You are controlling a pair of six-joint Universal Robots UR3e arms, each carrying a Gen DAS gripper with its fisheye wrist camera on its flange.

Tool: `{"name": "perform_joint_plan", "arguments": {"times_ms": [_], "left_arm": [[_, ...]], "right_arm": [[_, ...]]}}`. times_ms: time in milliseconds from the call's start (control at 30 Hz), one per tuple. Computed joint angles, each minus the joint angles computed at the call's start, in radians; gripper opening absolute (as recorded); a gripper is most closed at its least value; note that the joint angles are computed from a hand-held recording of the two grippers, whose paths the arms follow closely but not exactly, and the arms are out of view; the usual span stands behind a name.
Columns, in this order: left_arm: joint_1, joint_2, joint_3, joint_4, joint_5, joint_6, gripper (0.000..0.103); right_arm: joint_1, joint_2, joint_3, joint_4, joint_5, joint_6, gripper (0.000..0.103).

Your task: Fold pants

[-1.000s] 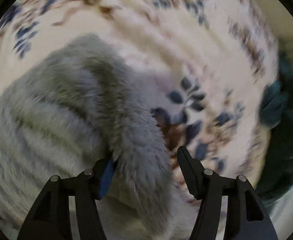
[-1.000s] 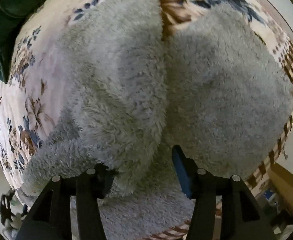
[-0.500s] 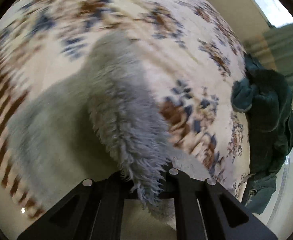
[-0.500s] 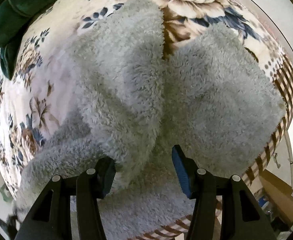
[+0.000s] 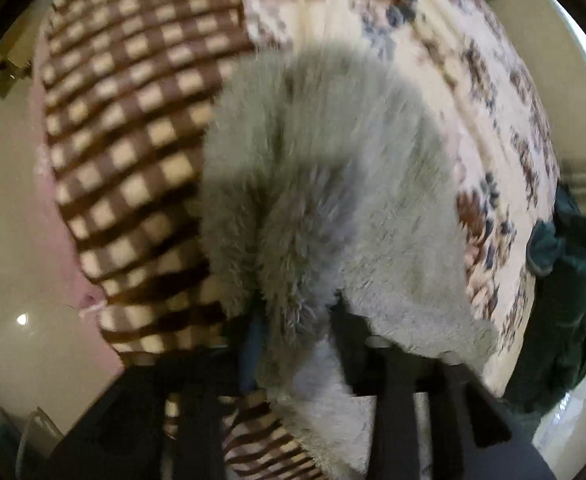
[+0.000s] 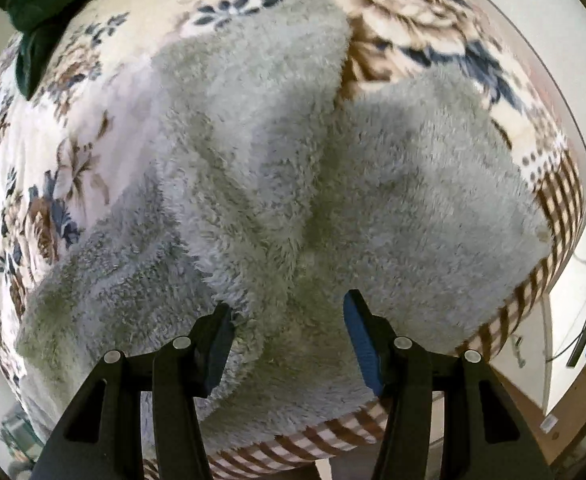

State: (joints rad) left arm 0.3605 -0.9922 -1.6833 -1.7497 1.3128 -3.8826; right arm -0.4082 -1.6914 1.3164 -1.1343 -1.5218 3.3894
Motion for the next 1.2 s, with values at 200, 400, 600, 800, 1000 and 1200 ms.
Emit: {"name": "perform_joint_plan", "arguments": {"times_ms": [200,400,600,800,1000,1200], "left_arm": [[-0.347,-0.322,0.394,-0.011,0.321,-0.06,0.089],[-0.613,-0.697,0.749,-0.088,0.412,-0.016,0.089],[-0.743,-0.911,0.866,-0.12,0.292,0.012,0.089],[-0.807,-0.97,0.912,-0.172,0.212,0.029,0.089],[-0.823,-0.973,0.915,-0.184,0.183,0.057,0.089],[-0.847,-0.977,0.901,-0.165,0.176,0.014,0.089]], "right_arm": [[-0.037,0.014,-0.203,0.077,-0.001,-0.052,0.065],[0.107,0.259,-0.341,-0.089,-0.017,0.027,0.071],[0.217,0.652,-0.56,-0.123,-0.09,-0.029,0.07],[0.116,0.448,-0.308,-0.257,-0.137,-0.021,0.01],[-0.308,-0.019,-0.028,-0.148,-0.096,-0.125,0.01],[-0.815,-0.26,0.22,0.012,-0.087,-0.357,0.011]]}}
